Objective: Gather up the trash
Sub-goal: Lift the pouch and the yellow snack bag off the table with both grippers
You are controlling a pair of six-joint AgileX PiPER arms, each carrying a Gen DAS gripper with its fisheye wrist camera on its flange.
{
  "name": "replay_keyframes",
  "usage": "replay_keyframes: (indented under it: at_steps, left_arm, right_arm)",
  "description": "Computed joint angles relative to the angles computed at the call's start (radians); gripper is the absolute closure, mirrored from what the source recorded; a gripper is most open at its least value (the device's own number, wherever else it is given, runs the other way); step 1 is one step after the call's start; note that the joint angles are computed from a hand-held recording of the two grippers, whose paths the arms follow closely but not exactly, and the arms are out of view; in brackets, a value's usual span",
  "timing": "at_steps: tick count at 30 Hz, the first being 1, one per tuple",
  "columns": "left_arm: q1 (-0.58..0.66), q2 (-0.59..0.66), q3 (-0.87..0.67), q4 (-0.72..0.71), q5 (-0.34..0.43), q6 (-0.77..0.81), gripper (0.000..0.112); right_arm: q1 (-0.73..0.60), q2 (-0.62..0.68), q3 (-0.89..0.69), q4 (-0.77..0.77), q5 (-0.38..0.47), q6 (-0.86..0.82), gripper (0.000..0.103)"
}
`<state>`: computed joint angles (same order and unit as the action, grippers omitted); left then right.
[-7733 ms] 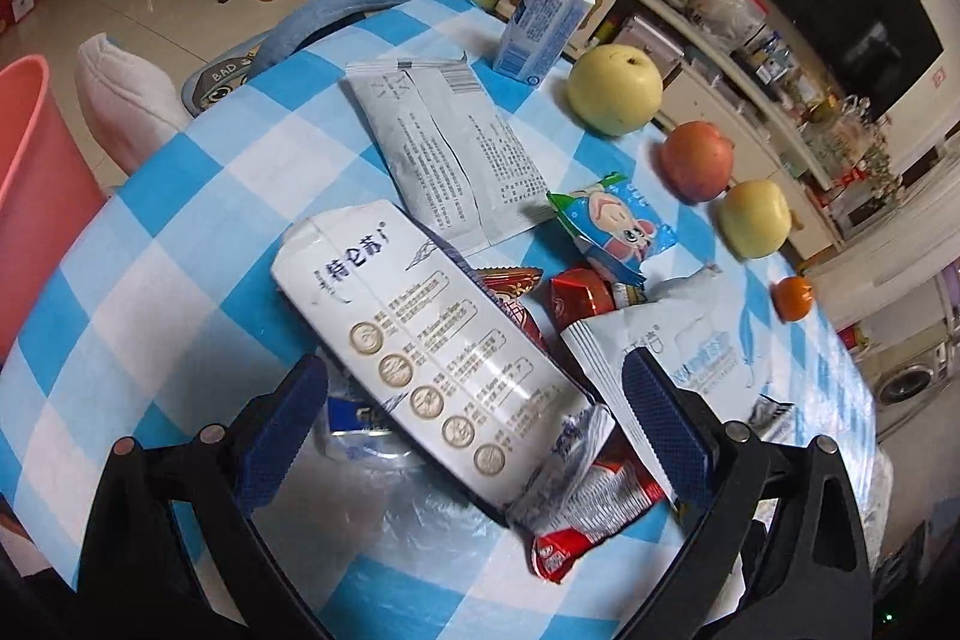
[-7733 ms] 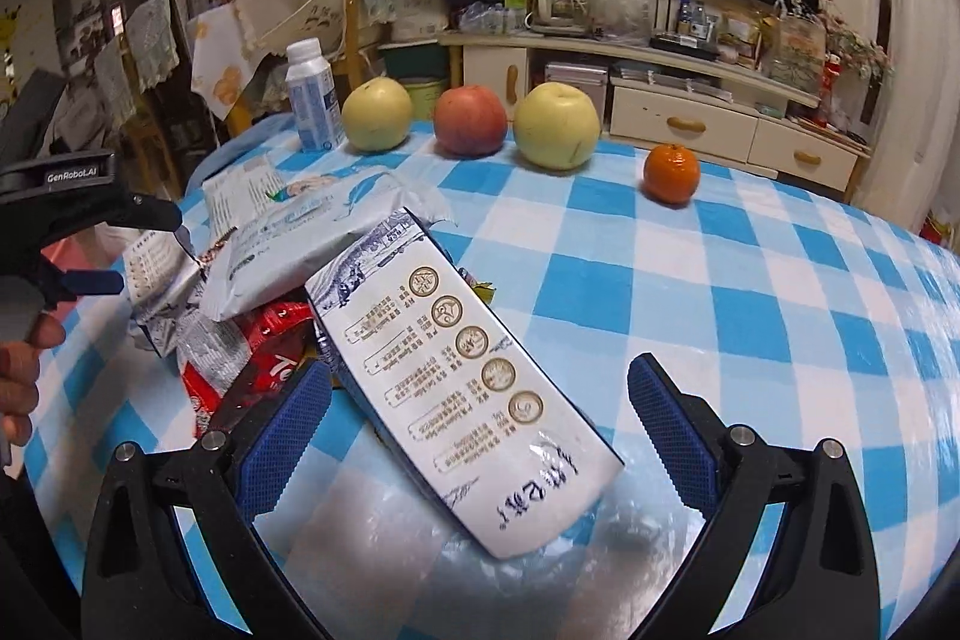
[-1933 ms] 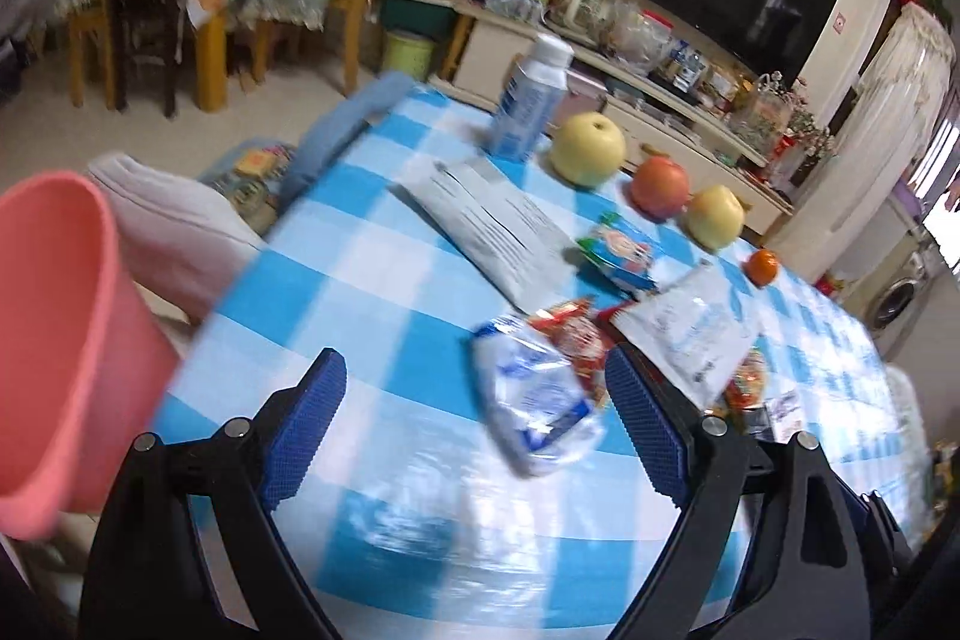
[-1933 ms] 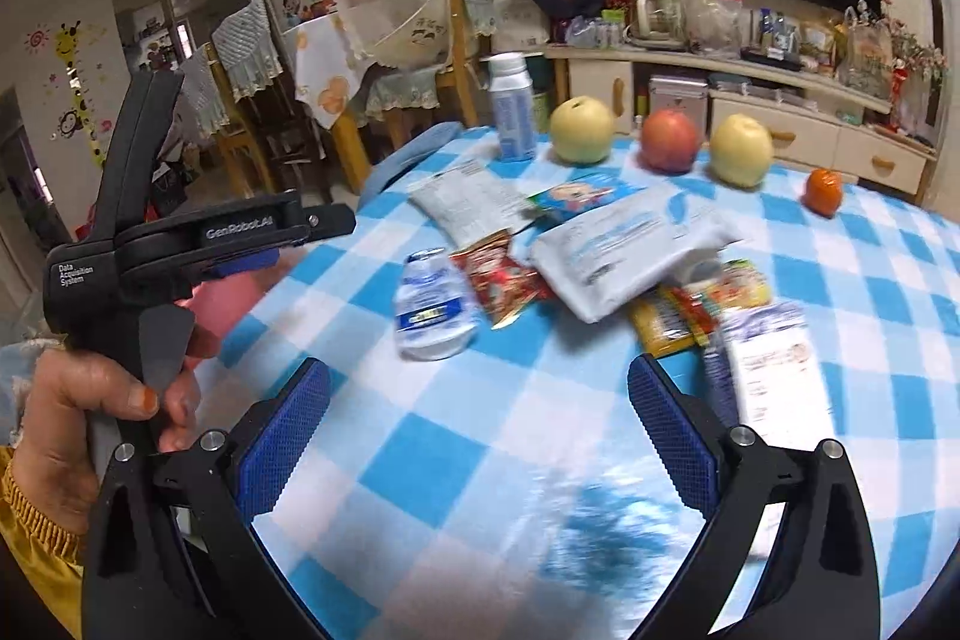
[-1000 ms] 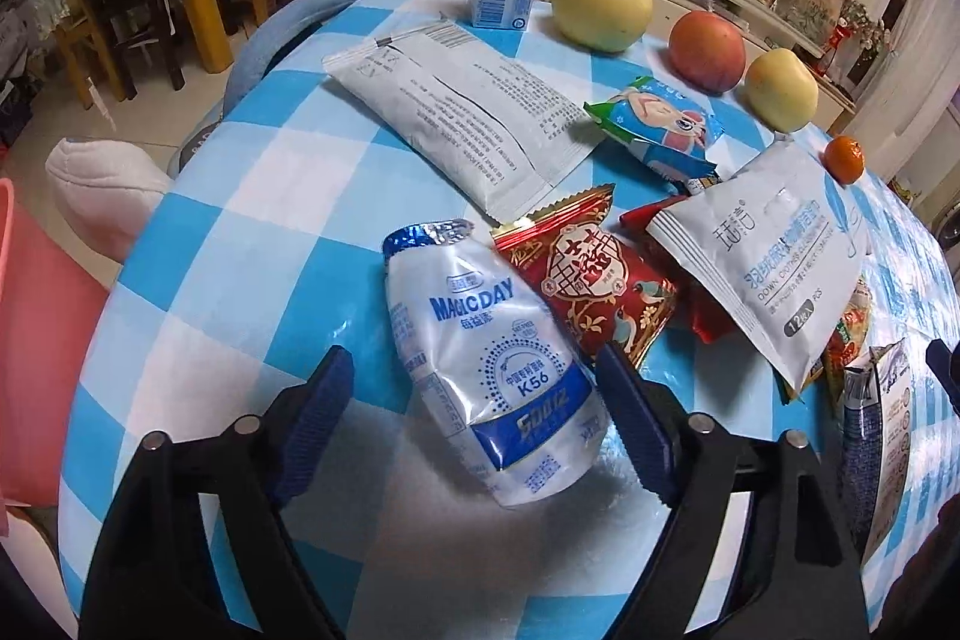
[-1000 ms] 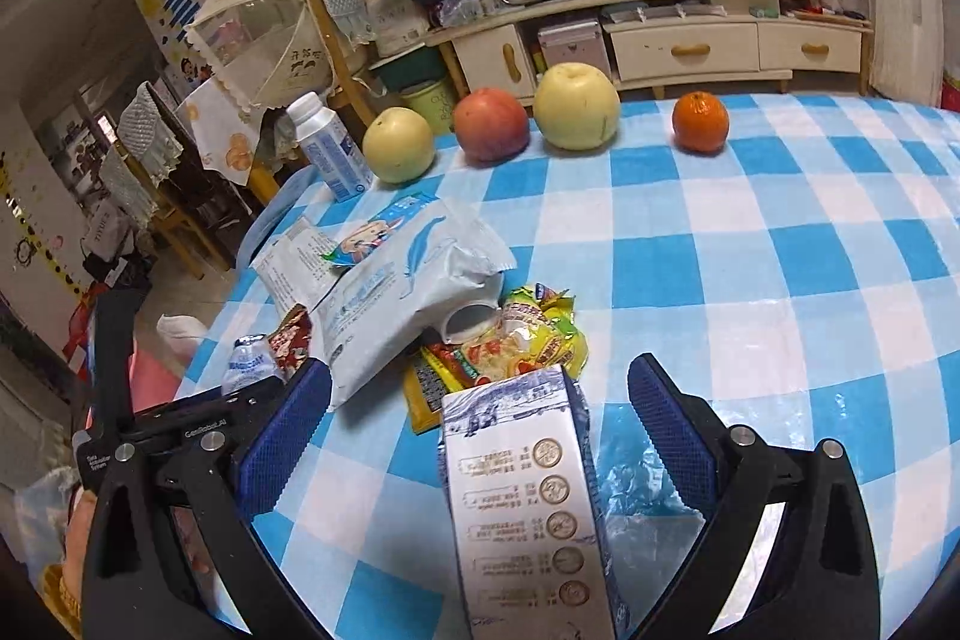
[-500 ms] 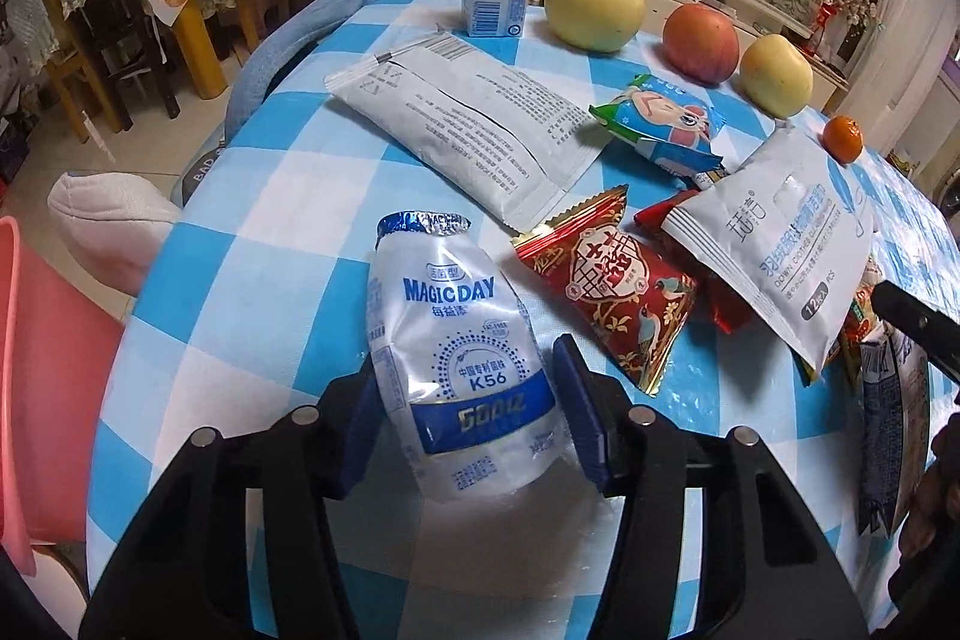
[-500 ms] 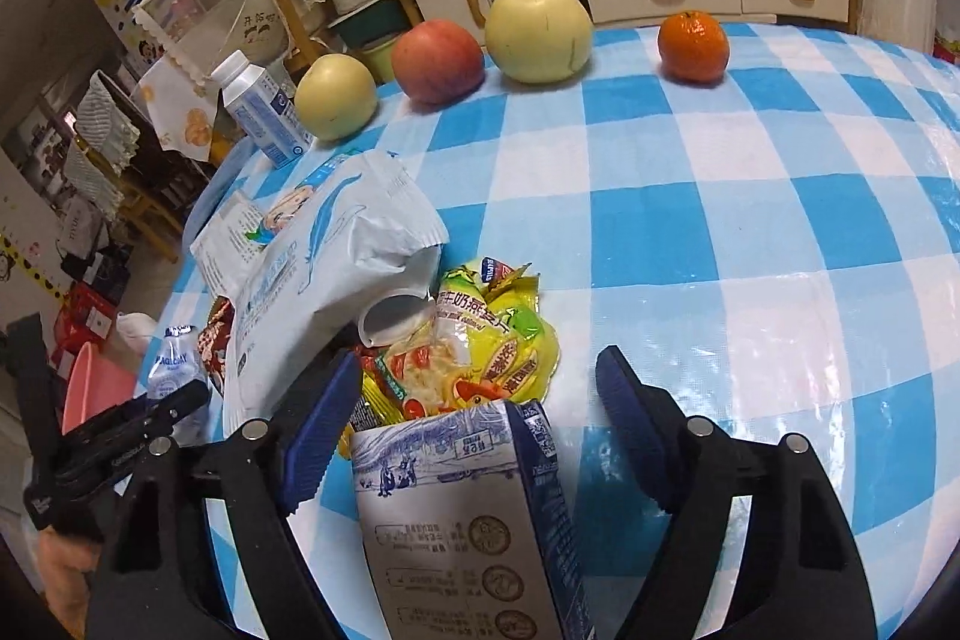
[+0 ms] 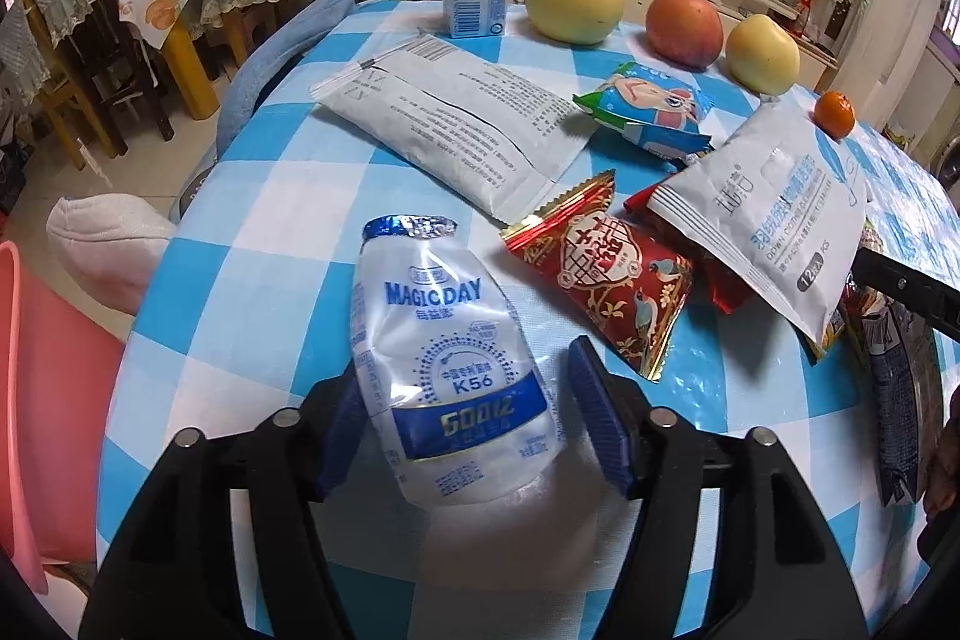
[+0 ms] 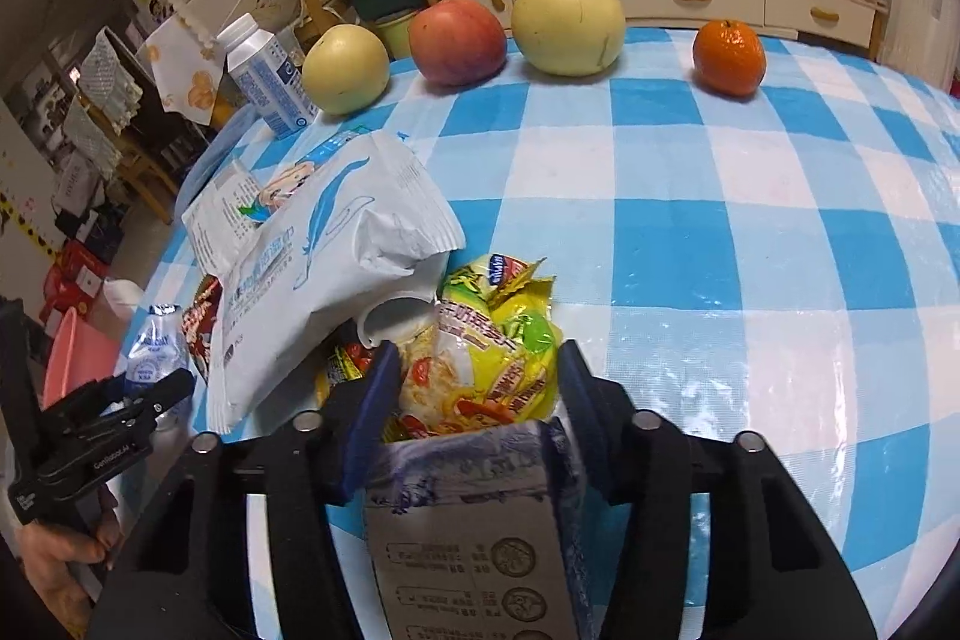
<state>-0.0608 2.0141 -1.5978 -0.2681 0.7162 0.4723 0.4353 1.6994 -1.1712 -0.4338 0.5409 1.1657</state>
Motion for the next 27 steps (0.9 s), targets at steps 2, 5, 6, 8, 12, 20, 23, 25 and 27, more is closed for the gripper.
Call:
replay_keyframes:
  at_steps: [2, 5, 6, 8, 12, 20, 23, 25, 27]
  left_arm:
    - [-0.008, -0.003, 0.008, 0.021, -0.015, -0.007, 0.044]
    - [-0.001, -0.002, 0.005, 0.013, -0.008, -0.008, 0.043]
    - [0.000, -0.001, 0.004, 0.016, -0.009, -0.011, 0.043]
    - [0.002, 0.001, 0.001, 0.021, -0.011, -0.016, 0.043]
    - [0.003, 0.001, 0.001, 0.021, -0.013, -0.009, 0.044]
    - [0.018, -0.012, 0.021, -0.010, -0.024, 0.023, 0.061]
    - [0.034, -0.012, 0.021, -0.053, -0.012, 0.055, 0.062]
    - [0.046, -0.010, 0.017, -0.083, 0.001, 0.076, 0.063]
    - [0.056, -0.011, 0.018, -0.109, 0.011, 0.095, 0.064]
  right_arm:
    - [-0.006, -0.011, 0.012, 0.053, -0.012, -0.060, 0.055]
    - [-0.011, -0.025, 0.022, 0.164, -0.024, -0.198, 0.055]
    - [-0.014, -0.030, 0.028, 0.217, -0.030, -0.260, 0.055]
    - [-0.009, -0.037, 0.039, 0.234, -0.039, -0.274, 0.053]
    - [-0.010, -0.033, 0.044, 0.219, -0.047, -0.236, 0.047]
    - [0.023, 0.017, -0.025, 0.115, 0.014, -0.133, 0.047]
    - [0.043, 0.025, -0.041, 0.064, 0.041, -0.097, 0.051]
    - [0.058, 0.021, -0.037, 0.011, 0.047, -0.047, 0.056]
    - [0.068, 0.008, -0.021, -0.037, 0.038, 0.001, 0.064]
